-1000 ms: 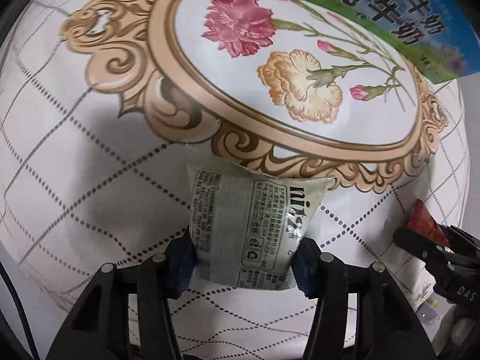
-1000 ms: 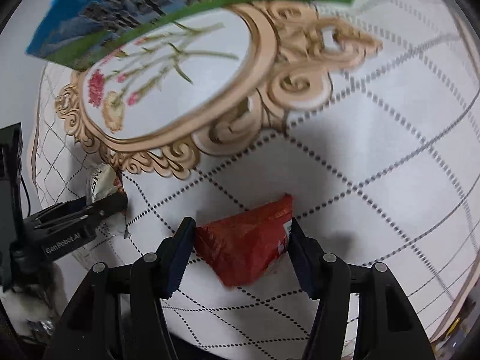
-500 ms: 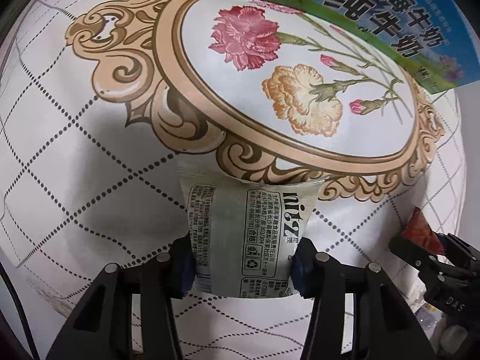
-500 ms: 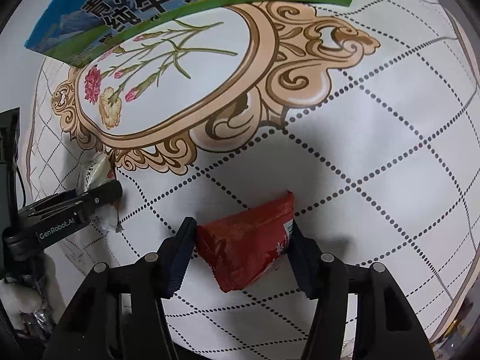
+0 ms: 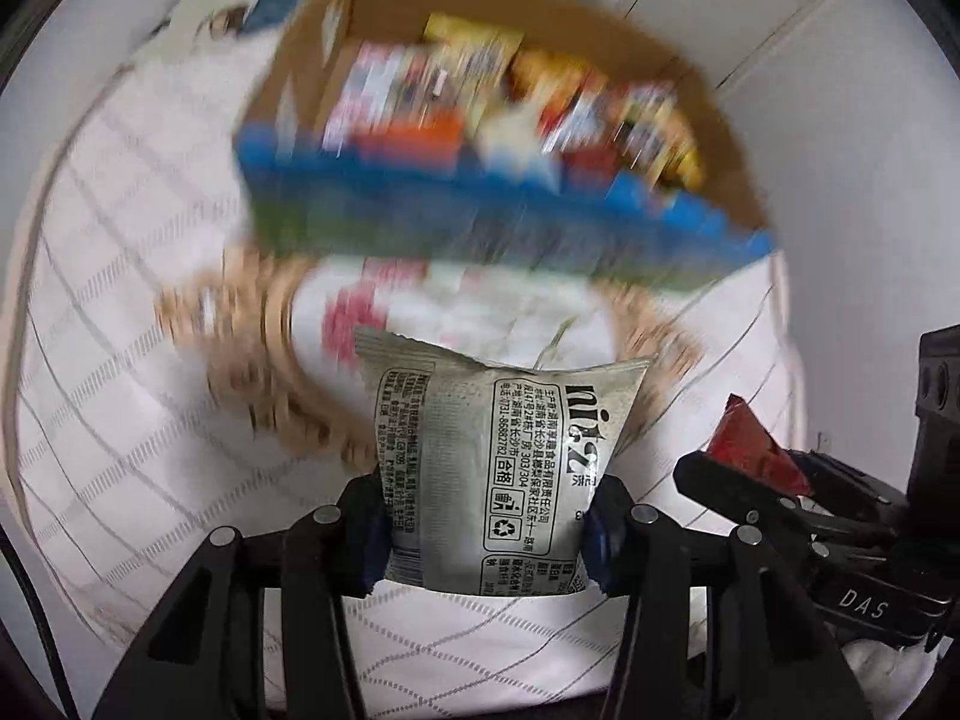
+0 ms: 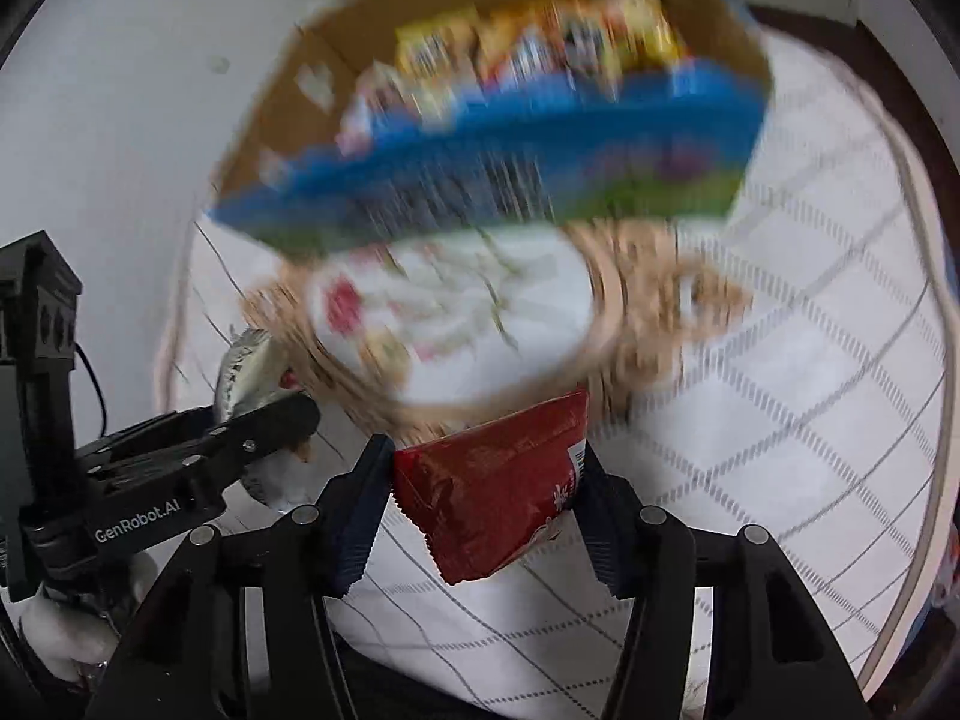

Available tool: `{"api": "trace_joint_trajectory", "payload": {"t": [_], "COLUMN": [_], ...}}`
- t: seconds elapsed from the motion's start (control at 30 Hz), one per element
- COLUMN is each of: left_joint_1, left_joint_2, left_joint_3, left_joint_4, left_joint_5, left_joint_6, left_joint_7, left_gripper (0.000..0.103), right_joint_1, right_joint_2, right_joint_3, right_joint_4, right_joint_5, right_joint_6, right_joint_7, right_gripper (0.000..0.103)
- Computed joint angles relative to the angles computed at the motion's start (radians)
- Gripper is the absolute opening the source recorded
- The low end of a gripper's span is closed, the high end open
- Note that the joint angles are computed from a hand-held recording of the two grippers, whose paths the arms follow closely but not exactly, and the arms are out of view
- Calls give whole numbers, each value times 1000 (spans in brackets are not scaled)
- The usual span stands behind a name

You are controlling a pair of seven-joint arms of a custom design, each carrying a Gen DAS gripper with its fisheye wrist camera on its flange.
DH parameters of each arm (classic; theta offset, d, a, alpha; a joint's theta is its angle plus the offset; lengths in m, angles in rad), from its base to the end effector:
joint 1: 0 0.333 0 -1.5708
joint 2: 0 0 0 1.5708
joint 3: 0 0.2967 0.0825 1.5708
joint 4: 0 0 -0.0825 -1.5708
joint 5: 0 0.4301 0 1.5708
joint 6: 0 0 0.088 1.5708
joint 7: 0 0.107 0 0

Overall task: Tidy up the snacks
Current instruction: 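Carry both packets into the box and open both tools to release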

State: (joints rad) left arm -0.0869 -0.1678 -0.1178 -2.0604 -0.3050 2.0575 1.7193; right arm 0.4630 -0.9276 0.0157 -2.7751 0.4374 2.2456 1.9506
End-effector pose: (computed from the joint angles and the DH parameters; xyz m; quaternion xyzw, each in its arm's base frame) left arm 0.5556 -0.1340 0.4918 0.6132 -0.7749 0.1485 0.0384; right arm 0.3246 0.1815 0.4767 -0.6420 0.7179 0.1068 0.2470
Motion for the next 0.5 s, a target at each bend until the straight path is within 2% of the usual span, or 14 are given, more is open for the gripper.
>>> {"api": "trace_joint_trajectory", "payload": {"t": [0.23, 0.33, 0.5], "left_joint_1": [2, 2, -11], "left_joint_2": [142, 262, 407], "left_joint_3": [-22, -27, -27], "left_joint_4": [236, 369, 514], "left_joint_5": [118, 202, 314], "left_joint_6": [20, -4, -33], "left_joint_7": [-44, -86, -153], "left_gripper": [48, 48, 48], "right_joint_1": [-75, -100, -129], "right_joint_2": [143, 233, 396], "right_joint_3": [-30, -31, -26], "right_joint_4": [170, 243, 345], "right_joint_5": [-52, -67, -73], "right_joint_6": [58, 80, 88], "right_joint_7": [-72, -97, -118], "right_gripper": [60, 60, 60]}}
